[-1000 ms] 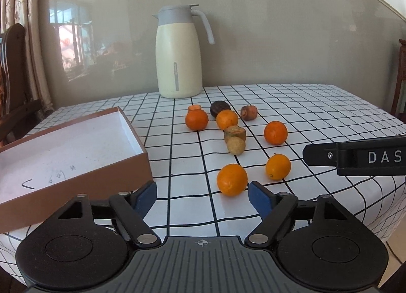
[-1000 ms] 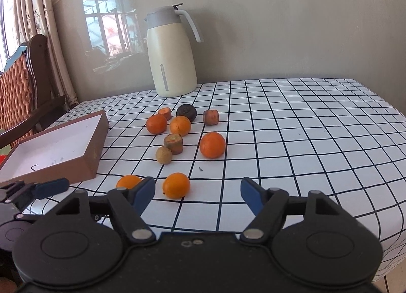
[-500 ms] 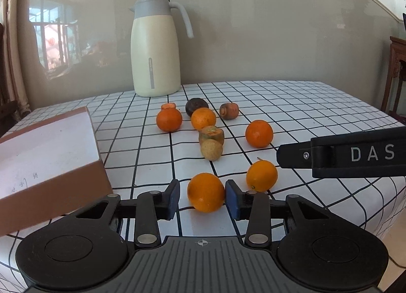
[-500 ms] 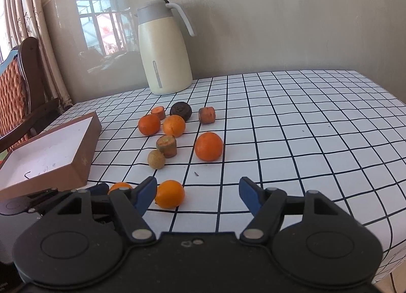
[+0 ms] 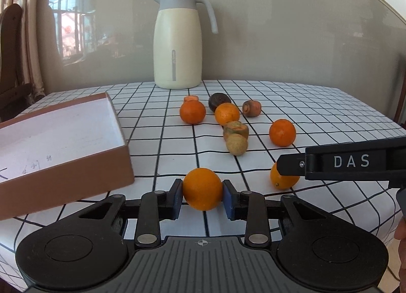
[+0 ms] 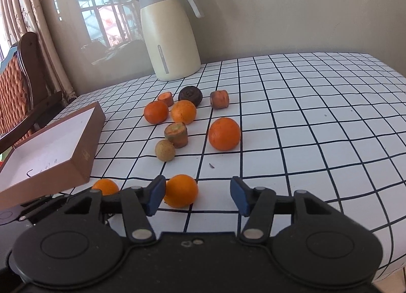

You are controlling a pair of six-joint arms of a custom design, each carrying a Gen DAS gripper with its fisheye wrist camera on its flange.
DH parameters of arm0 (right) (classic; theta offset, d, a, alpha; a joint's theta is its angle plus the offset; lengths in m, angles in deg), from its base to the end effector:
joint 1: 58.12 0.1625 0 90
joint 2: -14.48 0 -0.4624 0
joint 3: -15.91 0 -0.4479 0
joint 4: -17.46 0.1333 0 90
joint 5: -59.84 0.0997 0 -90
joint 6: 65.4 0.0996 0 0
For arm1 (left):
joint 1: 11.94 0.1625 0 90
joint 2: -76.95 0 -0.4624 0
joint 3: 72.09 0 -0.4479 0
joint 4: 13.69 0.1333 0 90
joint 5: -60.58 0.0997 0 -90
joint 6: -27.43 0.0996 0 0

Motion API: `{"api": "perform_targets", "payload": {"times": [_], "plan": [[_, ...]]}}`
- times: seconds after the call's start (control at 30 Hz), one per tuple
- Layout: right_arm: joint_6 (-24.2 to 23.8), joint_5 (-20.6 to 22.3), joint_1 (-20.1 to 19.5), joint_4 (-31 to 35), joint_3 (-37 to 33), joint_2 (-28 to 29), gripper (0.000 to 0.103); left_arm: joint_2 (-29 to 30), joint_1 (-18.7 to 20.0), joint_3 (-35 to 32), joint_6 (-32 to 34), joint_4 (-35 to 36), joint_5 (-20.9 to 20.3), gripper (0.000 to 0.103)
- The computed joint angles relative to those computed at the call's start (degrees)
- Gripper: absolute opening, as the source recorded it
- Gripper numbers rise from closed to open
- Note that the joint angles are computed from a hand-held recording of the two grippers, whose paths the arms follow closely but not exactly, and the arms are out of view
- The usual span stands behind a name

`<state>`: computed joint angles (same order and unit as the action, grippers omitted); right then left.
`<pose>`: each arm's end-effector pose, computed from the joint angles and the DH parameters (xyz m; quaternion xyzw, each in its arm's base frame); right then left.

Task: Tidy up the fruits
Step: 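Grasp an orange with the left tool while the right tool grasps another orange, then carry both oranges over the cardboard box and open both tools to drop them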

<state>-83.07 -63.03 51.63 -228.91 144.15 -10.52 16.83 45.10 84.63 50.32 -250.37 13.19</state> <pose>0.2244 -0.3904 -0.0485 0.1553 -0.8531 0.4335 0.2452 0.0057 -0.3602 0.1479 0.2594 0.8178 -0.4217 0.2933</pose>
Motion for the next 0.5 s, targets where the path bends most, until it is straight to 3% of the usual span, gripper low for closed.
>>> {"api": "perform_targets", "payload": {"times": [0.13, 0.37, 0.5], "plan": [[0.5, 0.9, -0.2, 1.3, -0.6, 0.3, 0.048, -1.5, 1.2, -0.2, 0.4, 0.5, 0.3, 0.033], [0.7, 1.9, -0.1, 3.0, -1.8, 1.0, 0.025, -2.4, 2.2, -0.3, 0.0, 1.8, -0.3, 0.033], [0.0, 1.8, 0.0, 2.4, -2.3, 1.6, 0.024, -2.6, 2.4, -0.5, 0.0, 2.2, -0.4, 0.033]]}}
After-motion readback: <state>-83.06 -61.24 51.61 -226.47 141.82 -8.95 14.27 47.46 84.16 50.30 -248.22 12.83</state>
